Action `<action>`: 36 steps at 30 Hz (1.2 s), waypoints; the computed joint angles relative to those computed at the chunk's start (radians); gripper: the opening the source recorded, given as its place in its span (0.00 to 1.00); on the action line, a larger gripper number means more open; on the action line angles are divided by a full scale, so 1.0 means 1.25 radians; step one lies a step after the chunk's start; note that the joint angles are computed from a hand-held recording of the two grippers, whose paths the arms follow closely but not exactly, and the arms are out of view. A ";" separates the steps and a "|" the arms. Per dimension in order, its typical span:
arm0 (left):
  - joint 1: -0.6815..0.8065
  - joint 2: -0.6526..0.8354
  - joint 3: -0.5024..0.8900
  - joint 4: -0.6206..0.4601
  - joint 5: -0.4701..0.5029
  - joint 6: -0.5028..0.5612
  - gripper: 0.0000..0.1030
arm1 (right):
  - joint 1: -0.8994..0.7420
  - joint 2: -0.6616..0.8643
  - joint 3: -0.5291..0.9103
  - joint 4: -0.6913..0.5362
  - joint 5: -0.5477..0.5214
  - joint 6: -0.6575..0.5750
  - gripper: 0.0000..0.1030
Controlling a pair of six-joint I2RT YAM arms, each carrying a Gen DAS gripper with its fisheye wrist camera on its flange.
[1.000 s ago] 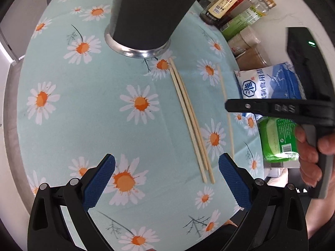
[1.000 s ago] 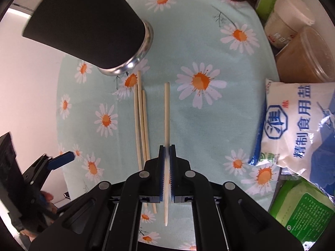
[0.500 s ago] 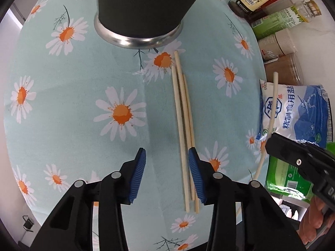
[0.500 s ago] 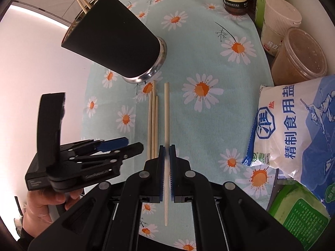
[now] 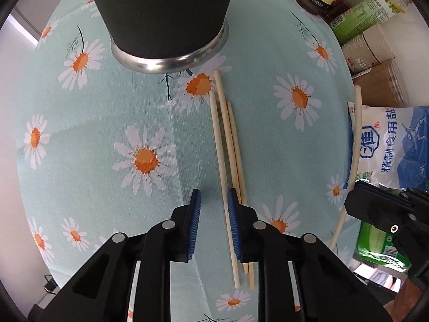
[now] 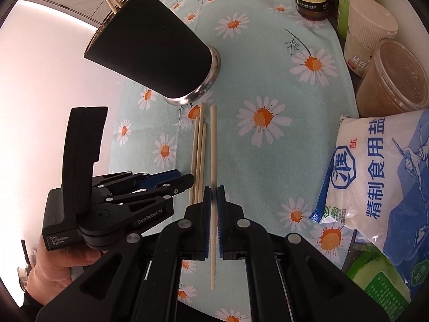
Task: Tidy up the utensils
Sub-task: 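Close the left gripper on a chopstick while the right holds its chopstick, then lift both chopsticks upright and carry them over the black holder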
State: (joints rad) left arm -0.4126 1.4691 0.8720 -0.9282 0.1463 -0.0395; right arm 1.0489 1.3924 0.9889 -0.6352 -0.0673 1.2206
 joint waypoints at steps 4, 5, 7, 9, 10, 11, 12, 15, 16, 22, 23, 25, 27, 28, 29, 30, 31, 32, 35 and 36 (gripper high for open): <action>-0.056 0.013 0.008 0.012 -0.015 -0.058 0.18 | 0.000 0.004 -0.004 0.011 -0.003 -0.004 0.05; -0.066 0.016 0.010 0.012 -0.021 -0.066 0.18 | -0.003 0.009 -0.006 0.018 -0.007 -0.003 0.05; -0.085 0.016 0.013 0.008 -0.032 -0.085 0.15 | -0.003 0.012 -0.009 0.023 -0.012 -0.002 0.05; -0.095 0.013 0.007 0.010 -0.042 -0.094 0.14 | -0.003 0.010 -0.015 0.032 -0.017 -0.003 0.05; -0.102 0.016 0.010 0.010 -0.043 -0.106 0.11 | -0.002 0.008 -0.018 0.037 -0.018 -0.005 0.05; -0.107 0.018 0.012 0.009 -0.048 -0.113 0.09 | -0.001 0.009 -0.017 0.035 -0.018 -0.005 0.05; -0.111 0.022 0.015 0.007 -0.053 -0.119 0.06 | 0.000 0.008 -0.016 0.032 -0.015 -0.004 0.05; -0.105 0.025 0.020 0.004 -0.046 -0.121 0.05 | 0.003 0.004 -0.021 0.036 -0.014 -0.001 0.05; -0.101 0.025 0.021 0.003 -0.043 -0.120 0.04 | 0.005 0.005 -0.019 0.032 -0.010 -0.001 0.05; -0.035 -0.001 -0.003 0.013 0.014 -0.089 0.04 | 0.013 0.023 0.003 0.023 -0.002 0.003 0.05; -0.020 -0.008 -0.011 0.014 0.023 -0.073 0.04 | 0.014 0.027 0.009 0.024 0.001 0.000 0.05; 0.016 -0.033 -0.027 0.009 0.041 -0.041 0.04 | 0.017 0.033 0.015 0.041 0.004 -0.008 0.05; 0.056 -0.060 -0.040 -0.001 0.068 0.002 0.04 | 0.022 0.052 0.036 0.036 0.013 -0.009 0.05; 0.075 -0.071 -0.044 -0.006 0.077 0.022 0.04 | 0.025 0.065 0.049 0.030 0.018 -0.008 0.05; 0.098 -0.088 -0.047 -0.015 0.088 0.044 0.04 | 0.030 0.082 0.068 0.022 0.019 -0.004 0.05; 0.132 -0.109 -0.049 -0.027 0.114 0.074 0.04 | 0.034 0.094 0.084 0.016 0.020 -0.002 0.05; 0.160 -0.124 -0.047 -0.041 0.131 0.103 0.04 | 0.042 0.112 0.109 0.005 0.024 -0.001 0.05; 0.191 -0.146 -0.042 -0.061 0.136 0.136 0.04 | 0.048 0.125 0.130 -0.005 0.030 0.000 0.05; 0.292 -0.193 -0.019 -0.120 0.170 0.244 0.04 | 0.066 0.170 0.206 -0.035 0.047 0.000 0.05; 0.328 -0.192 -0.013 -0.129 0.178 0.283 0.04 | 0.073 0.187 0.235 -0.048 0.059 -0.003 0.05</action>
